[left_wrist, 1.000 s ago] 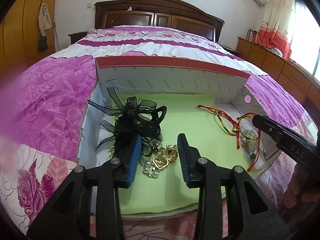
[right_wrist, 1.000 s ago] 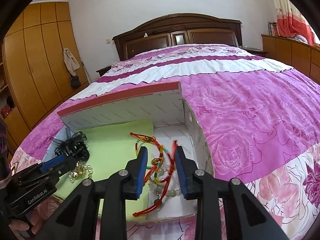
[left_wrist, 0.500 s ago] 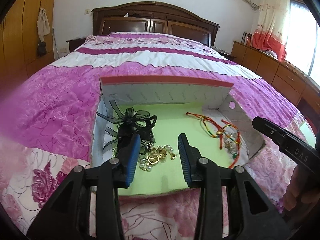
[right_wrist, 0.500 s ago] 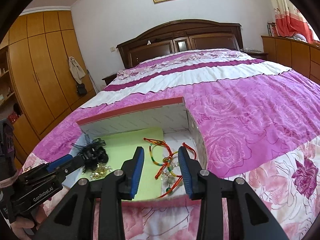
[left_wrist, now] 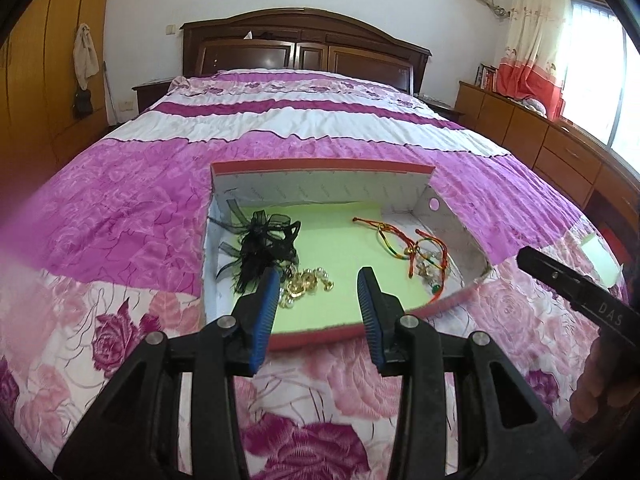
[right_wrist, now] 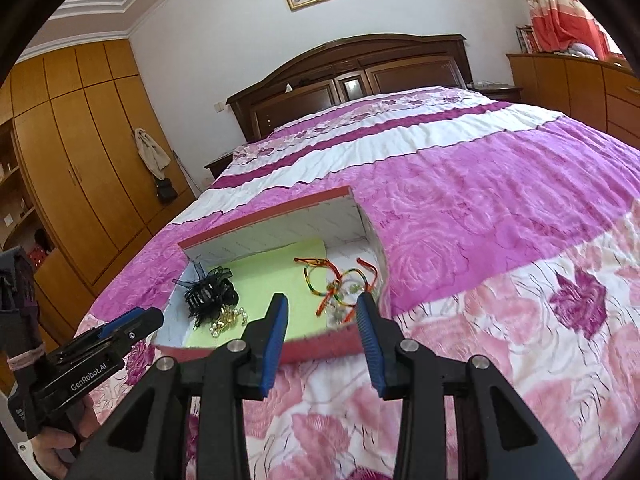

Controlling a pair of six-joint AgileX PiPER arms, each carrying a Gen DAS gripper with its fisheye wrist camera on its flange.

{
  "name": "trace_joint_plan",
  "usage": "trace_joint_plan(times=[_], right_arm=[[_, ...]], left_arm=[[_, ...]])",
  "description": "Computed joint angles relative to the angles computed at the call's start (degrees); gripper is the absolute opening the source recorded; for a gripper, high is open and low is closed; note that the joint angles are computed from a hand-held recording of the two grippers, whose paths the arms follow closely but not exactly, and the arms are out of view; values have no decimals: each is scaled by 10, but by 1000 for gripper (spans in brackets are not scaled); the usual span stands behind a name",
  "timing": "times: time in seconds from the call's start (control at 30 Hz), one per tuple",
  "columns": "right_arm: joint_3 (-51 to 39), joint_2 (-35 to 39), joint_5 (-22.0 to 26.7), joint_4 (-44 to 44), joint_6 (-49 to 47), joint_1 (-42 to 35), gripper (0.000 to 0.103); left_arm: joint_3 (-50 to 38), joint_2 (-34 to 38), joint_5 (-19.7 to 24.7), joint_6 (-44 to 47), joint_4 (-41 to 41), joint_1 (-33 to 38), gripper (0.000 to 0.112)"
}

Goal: Organize jewelry
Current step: 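Withdraw both tools from the box back over the bedspread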

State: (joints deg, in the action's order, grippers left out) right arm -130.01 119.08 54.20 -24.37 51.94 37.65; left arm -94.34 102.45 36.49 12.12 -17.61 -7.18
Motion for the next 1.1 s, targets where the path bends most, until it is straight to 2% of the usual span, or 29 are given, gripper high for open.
trace_joint_plan(times=[0.17, 0.5, 0.87, 1.1], right_arm=[[71, -52, -5, -20, 36, 15, 39], [160, -116, 5, -29, 65, 47, 39], [234, -153, 3, -27, 96, 79, 39], [269, -166, 3, -19, 122, 91, 41]], left_arm=[[26, -27, 7, -13, 25, -1, 32], [83, -77, 45, 24, 3, 3, 33], [131, -110, 92, 47, 7, -3, 33], [173, -125, 94, 61, 10, -1, 33]])
